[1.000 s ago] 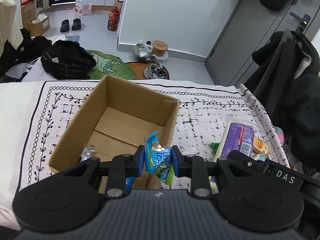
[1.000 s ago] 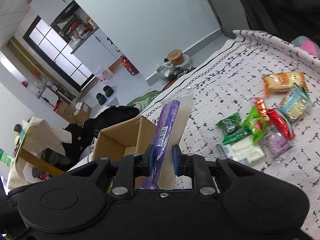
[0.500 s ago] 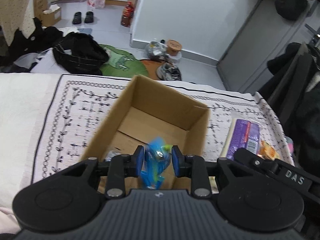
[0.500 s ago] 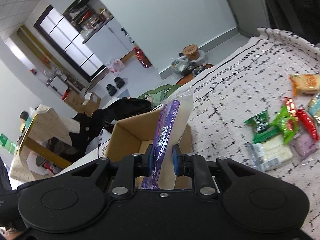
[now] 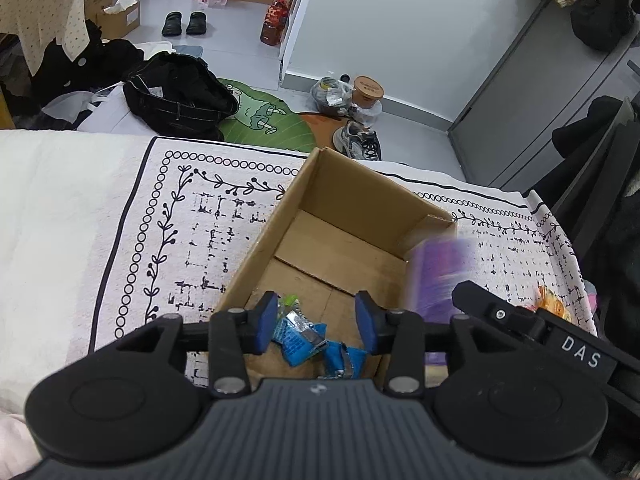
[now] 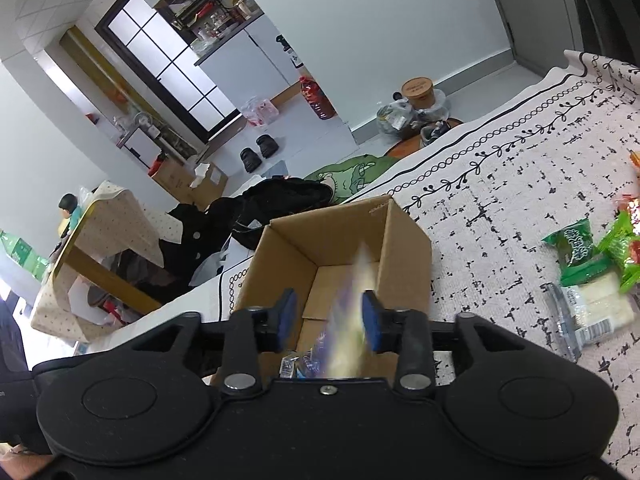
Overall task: Organize snacks
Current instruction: 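Drop the blue packet into the box with the left tool while the right tool places the purple bar, then move both open tools back over the remaining snack pile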
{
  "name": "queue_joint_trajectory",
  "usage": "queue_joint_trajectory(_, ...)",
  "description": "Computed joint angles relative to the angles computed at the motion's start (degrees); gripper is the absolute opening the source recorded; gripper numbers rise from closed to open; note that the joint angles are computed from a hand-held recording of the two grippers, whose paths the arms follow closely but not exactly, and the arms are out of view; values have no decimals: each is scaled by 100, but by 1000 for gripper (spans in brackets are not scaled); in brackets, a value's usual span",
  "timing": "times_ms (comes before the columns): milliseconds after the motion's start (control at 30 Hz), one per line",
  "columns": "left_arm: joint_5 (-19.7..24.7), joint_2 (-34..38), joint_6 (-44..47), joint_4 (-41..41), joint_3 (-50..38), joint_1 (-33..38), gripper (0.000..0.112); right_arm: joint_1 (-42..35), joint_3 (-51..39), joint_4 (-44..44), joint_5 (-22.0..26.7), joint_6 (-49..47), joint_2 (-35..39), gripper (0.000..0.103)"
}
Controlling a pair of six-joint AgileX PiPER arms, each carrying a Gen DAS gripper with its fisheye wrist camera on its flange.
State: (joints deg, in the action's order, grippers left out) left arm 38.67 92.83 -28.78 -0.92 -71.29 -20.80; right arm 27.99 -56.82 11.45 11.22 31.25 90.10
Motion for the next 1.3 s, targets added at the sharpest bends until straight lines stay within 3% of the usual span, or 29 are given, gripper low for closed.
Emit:
queue_joint_trajectory(133,101,24,103,-102,-44,18,53,16,-42,-551,193,535,-31,45)
queue_joint_trajectory(333,246,-2,-97,135,-104,-140,63,186,-100,-2245,686,2115,-156,68)
queue_joint_trajectory(500,280,-36,-387,380,-150,-324,81,148,-20,-2613,958,2503,-384,84)
queue_joint_trajectory(633,269,-53,-642,694,-163,-537,93,35,25,-2580,1183,2424,-506,93)
queue_joint_trajectory(767,213,-74,-764,783,-165,-674,103,-126,98,-2327,1413,2134,-648,94)
queue_joint_trajectory(1300,572,175,-1058,1039,-727,-1384,103,-1137,245,-980,2041,236,-1435,97)
